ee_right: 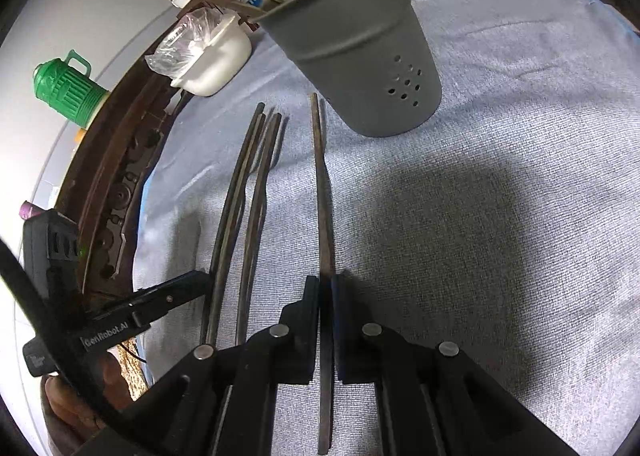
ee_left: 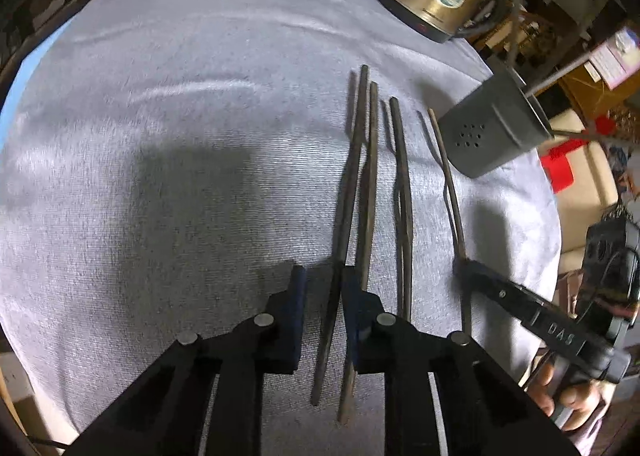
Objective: Organize utensils
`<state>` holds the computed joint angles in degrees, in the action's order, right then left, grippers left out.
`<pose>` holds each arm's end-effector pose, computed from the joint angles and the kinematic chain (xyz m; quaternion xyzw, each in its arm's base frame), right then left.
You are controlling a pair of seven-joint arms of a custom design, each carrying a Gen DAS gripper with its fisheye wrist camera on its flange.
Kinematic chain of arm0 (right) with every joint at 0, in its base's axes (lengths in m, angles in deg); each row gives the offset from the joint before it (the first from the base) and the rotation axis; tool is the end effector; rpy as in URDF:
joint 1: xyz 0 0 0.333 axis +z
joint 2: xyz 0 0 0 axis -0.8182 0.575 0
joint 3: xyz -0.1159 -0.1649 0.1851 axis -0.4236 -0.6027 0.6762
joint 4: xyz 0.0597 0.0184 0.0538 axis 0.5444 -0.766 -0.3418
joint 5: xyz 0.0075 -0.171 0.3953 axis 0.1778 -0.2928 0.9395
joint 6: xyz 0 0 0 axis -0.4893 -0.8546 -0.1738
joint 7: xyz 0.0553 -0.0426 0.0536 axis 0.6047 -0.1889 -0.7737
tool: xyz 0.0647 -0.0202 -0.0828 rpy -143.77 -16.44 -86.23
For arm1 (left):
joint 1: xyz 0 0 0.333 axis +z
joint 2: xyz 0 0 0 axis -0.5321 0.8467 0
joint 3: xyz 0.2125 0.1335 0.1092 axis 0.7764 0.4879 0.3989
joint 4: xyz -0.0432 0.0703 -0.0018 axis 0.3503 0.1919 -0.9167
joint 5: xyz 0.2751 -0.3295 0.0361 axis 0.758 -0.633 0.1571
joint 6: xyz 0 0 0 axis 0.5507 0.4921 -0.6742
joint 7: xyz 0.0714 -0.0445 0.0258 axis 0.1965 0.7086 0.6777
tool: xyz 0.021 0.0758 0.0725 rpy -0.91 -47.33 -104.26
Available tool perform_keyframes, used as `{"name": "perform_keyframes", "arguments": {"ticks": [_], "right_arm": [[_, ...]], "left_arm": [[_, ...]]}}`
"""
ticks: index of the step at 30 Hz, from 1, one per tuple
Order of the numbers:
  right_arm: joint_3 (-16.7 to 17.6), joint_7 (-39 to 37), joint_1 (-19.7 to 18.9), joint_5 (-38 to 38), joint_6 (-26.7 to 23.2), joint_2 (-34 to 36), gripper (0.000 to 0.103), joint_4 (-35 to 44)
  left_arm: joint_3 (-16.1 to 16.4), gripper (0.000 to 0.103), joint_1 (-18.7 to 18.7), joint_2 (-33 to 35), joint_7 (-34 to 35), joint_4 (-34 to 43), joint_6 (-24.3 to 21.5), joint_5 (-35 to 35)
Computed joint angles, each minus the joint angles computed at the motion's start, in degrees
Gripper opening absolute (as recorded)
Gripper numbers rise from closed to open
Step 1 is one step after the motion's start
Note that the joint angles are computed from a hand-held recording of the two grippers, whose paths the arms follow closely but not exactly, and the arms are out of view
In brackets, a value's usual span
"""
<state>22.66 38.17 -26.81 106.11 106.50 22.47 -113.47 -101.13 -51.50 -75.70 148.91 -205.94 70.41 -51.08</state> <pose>0.4301 0.1496 0.3421 -0.6061 0.7256 0.0358 0.3238 0.4696 -0.2804 0.3610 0.6534 -0.7201 0.2303 0.0368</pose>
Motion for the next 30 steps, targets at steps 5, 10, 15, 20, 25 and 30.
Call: {"name": "perform_keyframes", "arguments": {"ticks": [5, 10, 15, 20, 25, 30], "right_arm": [[0.6, 1.0, -0.4, -0.9, 0.1, 0.0, 0.007, 0.0], [1.0, 1.9, -0.6, -2.0, 0.3, 0.1, 0.007, 0.0], [2.0, 3.6, -1.4, -4.4, 0.6, 0.1, 0.007, -0.1], [3.3, 7.1, -2.6, -8.9, -0.5, -0.4, 0.007, -0.3], [3.6, 10.1, -3.0, -11.7, -4.0, -2.9, 0.007, -1.5], [3.7, 12.0, -2.7, -13.9, -8.2, -6.6, 0.007, -3.6]], "left_arm": [[-0.8, 0.019, 0.4, 0.1, -3.1, 0.1, 0.5, 3.7], [-2.5, 0.019, 1.0, 0.7, -9.2, 0.8, 0.5, 13.4], [-2.8, 0.008, 0.9, 0.8, -13.4, 1.0, 0.3, 18.6], [-1.9, 0.006, -0.3, -1.3, -13.0, -1.4, 0.6, 14.5], [-0.4, 0.006, -2.3, -6.5, -10.5, -6.4, -0.9, 8.4], [1.4, 0.006, -4.0, -9.4, -6.4, -8.5, -4.0, 4.0]]}}
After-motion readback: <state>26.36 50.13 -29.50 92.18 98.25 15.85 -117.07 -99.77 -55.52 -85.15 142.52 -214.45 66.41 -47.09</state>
